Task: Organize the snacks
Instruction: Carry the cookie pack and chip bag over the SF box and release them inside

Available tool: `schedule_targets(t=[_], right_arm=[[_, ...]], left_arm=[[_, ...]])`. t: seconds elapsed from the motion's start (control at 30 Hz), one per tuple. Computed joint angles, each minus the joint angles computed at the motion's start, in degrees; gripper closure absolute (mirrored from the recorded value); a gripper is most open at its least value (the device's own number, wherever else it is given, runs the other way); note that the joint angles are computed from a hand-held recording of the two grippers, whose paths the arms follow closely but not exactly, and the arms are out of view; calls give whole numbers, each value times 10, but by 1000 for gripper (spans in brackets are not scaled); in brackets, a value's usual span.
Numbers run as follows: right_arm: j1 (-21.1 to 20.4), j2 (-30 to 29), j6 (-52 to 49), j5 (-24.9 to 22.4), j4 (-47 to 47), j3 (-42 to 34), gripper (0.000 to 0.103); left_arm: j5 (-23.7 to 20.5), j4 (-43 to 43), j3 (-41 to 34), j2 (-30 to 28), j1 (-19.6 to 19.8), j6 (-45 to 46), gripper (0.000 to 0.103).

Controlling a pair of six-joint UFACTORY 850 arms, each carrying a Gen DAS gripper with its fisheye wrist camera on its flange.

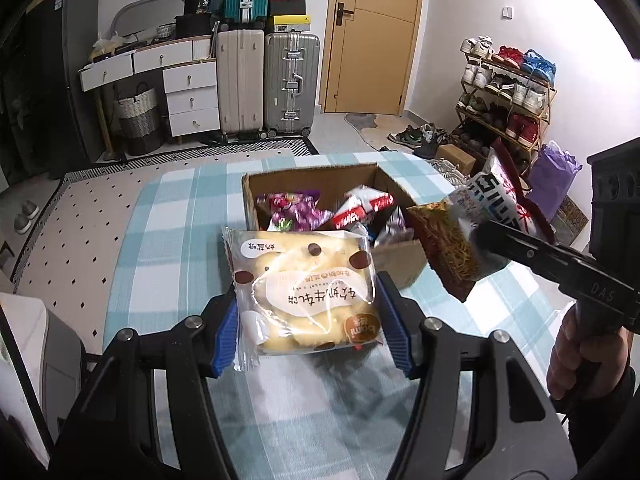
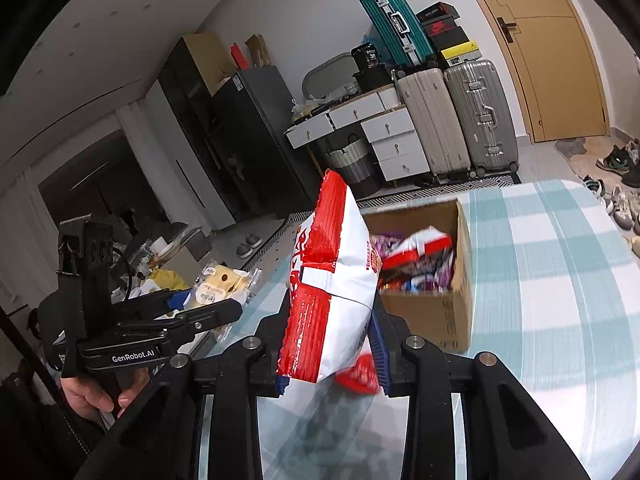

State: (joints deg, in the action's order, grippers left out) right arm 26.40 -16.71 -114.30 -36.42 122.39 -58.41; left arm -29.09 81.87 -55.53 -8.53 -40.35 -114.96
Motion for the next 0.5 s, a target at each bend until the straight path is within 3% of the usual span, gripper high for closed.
schedule_targets(t=[0.5], right_arm=[[-11,-89,125,18,-121,-162,71]], left_arm=[[39,-106,-137,-85,66,172,45]])
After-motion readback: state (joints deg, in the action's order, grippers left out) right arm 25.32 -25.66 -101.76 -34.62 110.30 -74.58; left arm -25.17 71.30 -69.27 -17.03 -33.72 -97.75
